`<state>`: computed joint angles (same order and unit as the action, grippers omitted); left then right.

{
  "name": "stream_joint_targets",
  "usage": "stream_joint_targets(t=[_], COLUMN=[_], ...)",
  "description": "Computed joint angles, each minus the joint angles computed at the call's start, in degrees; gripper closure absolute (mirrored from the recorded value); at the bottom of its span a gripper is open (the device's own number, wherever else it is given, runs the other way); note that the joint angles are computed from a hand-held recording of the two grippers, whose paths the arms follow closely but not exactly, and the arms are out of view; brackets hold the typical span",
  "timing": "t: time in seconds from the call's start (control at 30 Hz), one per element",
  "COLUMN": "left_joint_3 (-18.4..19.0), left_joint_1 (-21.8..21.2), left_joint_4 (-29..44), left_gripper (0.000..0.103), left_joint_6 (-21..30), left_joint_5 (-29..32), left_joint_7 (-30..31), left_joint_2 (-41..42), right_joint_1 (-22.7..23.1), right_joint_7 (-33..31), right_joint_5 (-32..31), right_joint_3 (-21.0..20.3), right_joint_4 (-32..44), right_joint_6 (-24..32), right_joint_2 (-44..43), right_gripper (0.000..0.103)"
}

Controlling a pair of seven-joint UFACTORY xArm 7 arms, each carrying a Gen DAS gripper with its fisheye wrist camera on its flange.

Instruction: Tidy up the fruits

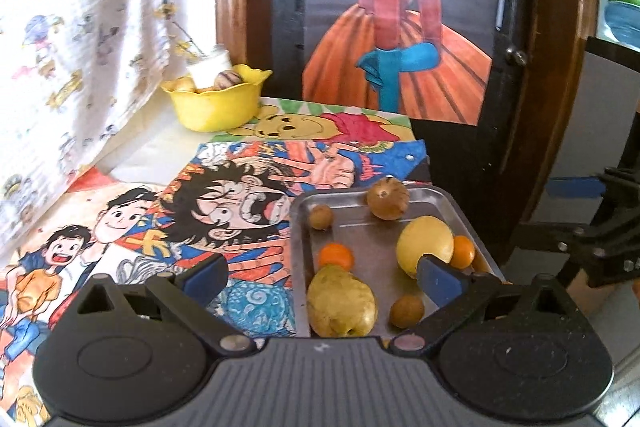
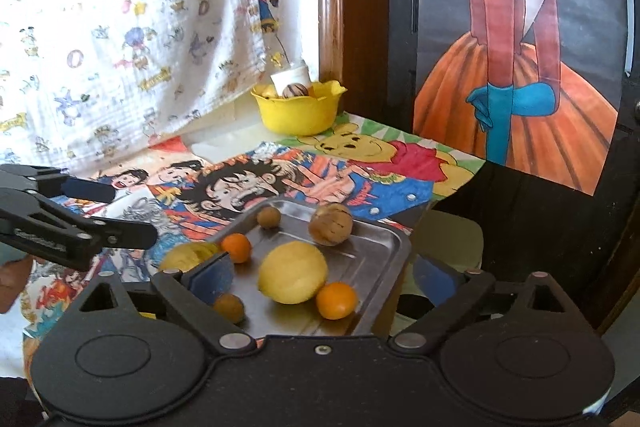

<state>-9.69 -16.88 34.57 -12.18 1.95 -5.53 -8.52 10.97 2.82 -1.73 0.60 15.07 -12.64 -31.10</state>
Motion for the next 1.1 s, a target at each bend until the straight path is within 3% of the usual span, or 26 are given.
stream_joint_targets(t=[0.07,0.13,0.27,0.4,0.5,0.67,0.87,1.1], left_joint_3=[-4.6,-5.7,-5.4,-4.2,-4.8,-5.7,-1.9,1.5], left_joint_1=[4.2,5.0,4.5,3.5,4.1,4.9,2.9,2.0], left_joint_4=[-0.8,-1.7,-3.9,-6.5,-8.3,-10.9,-14.0,-16.8], left_gripper=[0.001,0.001,0.001,0.001,0.001,0.001,0.0,0.0], left_joint_6=[-0.9,-1.8,-3.9,-5.7,-7.1,-8.8,-11.1,-10.1], left_joint_5=[-2.5,-3.8,-5.7,-6.6,-7.8,-9.5,-7.2,-3.9], left_joint_7=[0.9,1.0,0.3,-1.1,-1.3,-1.1,-3.5,-6.6], left_joint_2=[-0.5,-1.1,-2.3,-3.9,-5.1,-6.9,-8.6,-10.8], right_joint_1=[-2.1,-5.6,-11.3,-14.3,-19.3,-22.7,-23.6,-22.6], right_joint_7=[1.3,3.6,8.8,14.4,22.0,32.8,40.3,45.9], right_joint_5=[1.0,2.7,5.6,7.1,9.8,11.4,9.3,5.2], right_joint_3=[3.4,8.8,18.3,24.3,33.3,42.8,47.7,49.1], right_joint_4=[-0.8,-2.0,-4.0,-5.6,-6.7,-7.7,-7.3,-6.8], right_joint_6=[-0.3,-1.2,-2.2,-2.5,-1.1,1.4,6.5,9.0], right_joint_2=[-1.2,-2.6,-5.5,-9.0,-13.7,-19.7,-24.9,-26.4], right_gripper=[0.002,0.001,0.001,0.001,0.001,0.001,0.001,0.001])
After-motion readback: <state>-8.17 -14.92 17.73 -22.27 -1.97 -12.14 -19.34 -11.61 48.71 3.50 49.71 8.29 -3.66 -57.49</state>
